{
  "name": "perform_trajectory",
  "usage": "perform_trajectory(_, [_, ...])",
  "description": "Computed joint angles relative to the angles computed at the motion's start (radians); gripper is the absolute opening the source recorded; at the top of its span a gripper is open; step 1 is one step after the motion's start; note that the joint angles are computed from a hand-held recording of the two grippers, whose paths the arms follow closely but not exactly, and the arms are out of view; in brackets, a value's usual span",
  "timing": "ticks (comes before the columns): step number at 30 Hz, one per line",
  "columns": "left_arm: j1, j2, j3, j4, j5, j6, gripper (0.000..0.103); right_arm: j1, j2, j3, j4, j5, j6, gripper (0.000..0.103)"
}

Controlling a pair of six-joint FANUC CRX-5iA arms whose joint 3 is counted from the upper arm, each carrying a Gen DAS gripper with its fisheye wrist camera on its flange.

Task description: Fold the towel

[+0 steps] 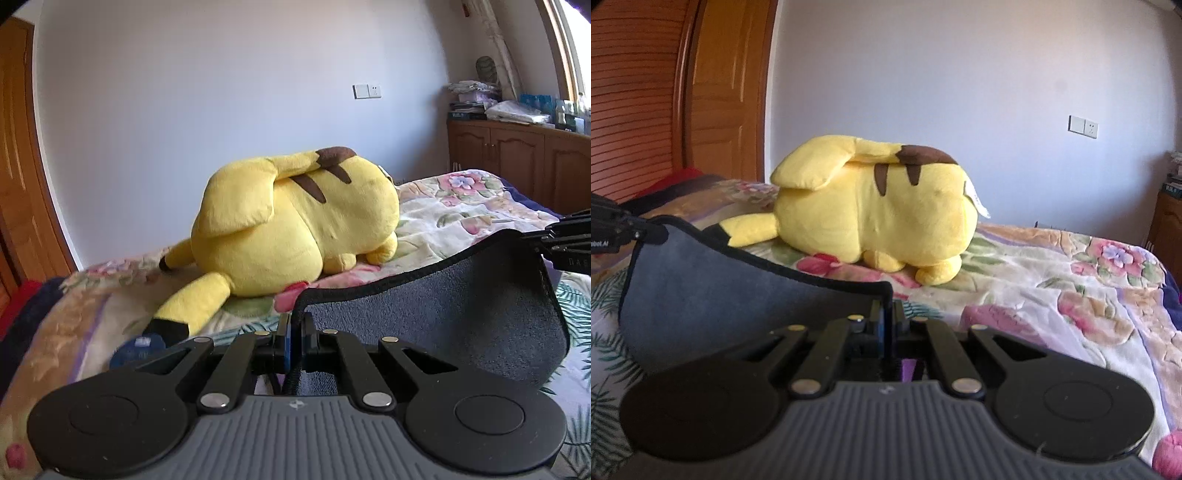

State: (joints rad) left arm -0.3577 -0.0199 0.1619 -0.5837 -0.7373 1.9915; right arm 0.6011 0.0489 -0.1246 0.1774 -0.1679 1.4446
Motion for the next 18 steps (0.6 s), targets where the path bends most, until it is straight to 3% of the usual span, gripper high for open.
perform_trajectory(3, [0.007,0.022,0.016,-0.012,0.008,0.004,0.005,-0.008,0.026,0.018,0.001,0.013,-0.010,0.004])
perform_trajectory(8, [0.026,0.060,0.038,-0.011,0.021,0.012,0.005,-0.024,0.067,-0.008,0.169,0.078,-0.169,0.004])
perform_trajectory(12, [0.045,0.090,0.047,0.006,0.030,0.020,0.005,-0.035,0.099,-0.002,0.228,0.096,-0.235,0.004])
perform_trajectory(18, [0.074,0.136,0.058,0.054,0.035,0.016,0.005,-0.023,0.153,0.115,-0.001,-0.004,-0.010,0.004])
